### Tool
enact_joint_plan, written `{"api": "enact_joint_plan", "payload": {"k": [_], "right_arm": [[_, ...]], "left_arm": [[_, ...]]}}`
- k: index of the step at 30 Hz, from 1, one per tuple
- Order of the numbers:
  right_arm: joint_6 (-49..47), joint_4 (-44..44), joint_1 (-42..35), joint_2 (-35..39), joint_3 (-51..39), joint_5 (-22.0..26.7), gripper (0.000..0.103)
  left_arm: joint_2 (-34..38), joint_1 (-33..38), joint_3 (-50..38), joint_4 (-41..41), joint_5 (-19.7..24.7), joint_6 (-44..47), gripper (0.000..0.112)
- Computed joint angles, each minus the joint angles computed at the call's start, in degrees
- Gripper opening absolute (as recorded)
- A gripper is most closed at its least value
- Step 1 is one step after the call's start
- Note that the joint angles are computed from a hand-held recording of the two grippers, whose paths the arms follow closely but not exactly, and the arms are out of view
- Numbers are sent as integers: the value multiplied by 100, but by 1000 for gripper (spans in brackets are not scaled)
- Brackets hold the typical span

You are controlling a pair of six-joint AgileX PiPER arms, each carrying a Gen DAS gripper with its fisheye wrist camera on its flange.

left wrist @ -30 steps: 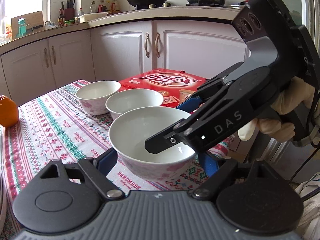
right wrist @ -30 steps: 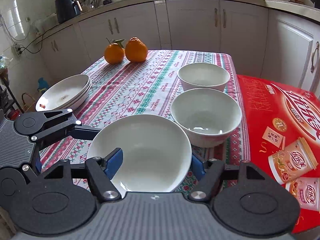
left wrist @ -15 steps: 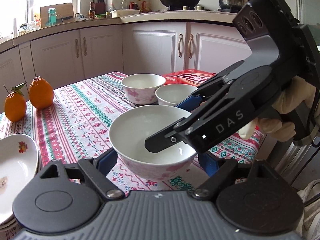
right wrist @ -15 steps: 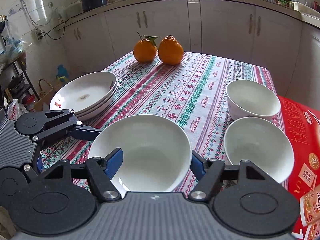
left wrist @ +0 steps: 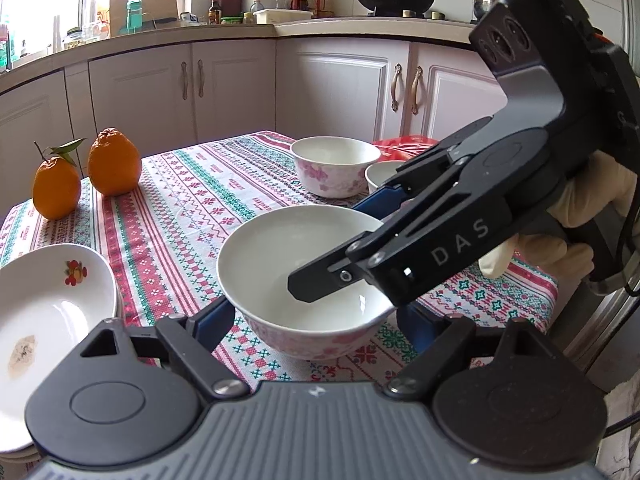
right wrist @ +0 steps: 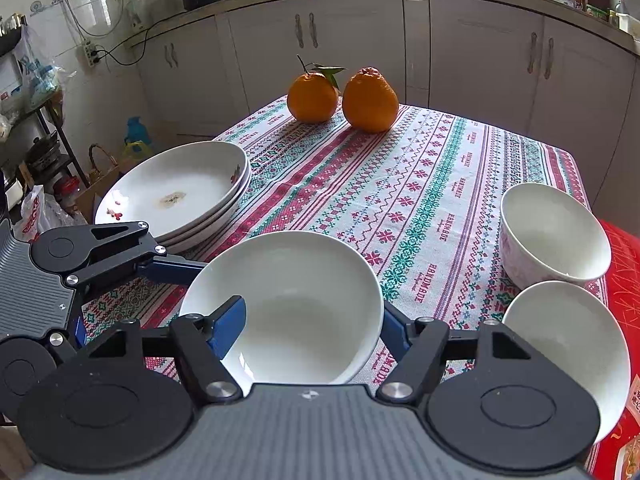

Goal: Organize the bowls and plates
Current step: 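Lift the bowl with the right tool, carry it and set it down, then move the left tool to another white bowl and grasp its rim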

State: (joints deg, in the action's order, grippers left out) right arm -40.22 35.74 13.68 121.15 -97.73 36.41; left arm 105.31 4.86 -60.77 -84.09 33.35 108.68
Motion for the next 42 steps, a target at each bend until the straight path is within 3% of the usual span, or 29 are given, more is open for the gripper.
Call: {"api": "enact_joint_plan", "payload": {"k": [7, 12, 14, 18, 26, 35, 42], "right_arm": [[77, -52, 24, 125, -137, 17, 77], [-42, 78, 25, 144, -103, 25, 89], [-169, 122, 54, 48, 56, -135, 96], [-398, 316, 39, -189, 368, -400, 102], [-617, 342, -9, -872, 1326, -1190, 103], [-1188, 950, -270, -1767, 2580, -1916, 103], [-644, 286, -424, -2222, 3300, -2505, 103]], "left_arm": [[118, 44, -103, 58, 39, -91, 87], [138, 65, -60, -116, 125, 156, 94], [112, 81, -20, -225, 170, 270, 101], [64, 70, -50, 45, 149, -29, 102], [-373, -16, 240, 155, 27, 85, 102], [-863, -305, 506, 113, -63, 122, 102], [-1004, -540, 424, 48, -189, -87, 102]]}}
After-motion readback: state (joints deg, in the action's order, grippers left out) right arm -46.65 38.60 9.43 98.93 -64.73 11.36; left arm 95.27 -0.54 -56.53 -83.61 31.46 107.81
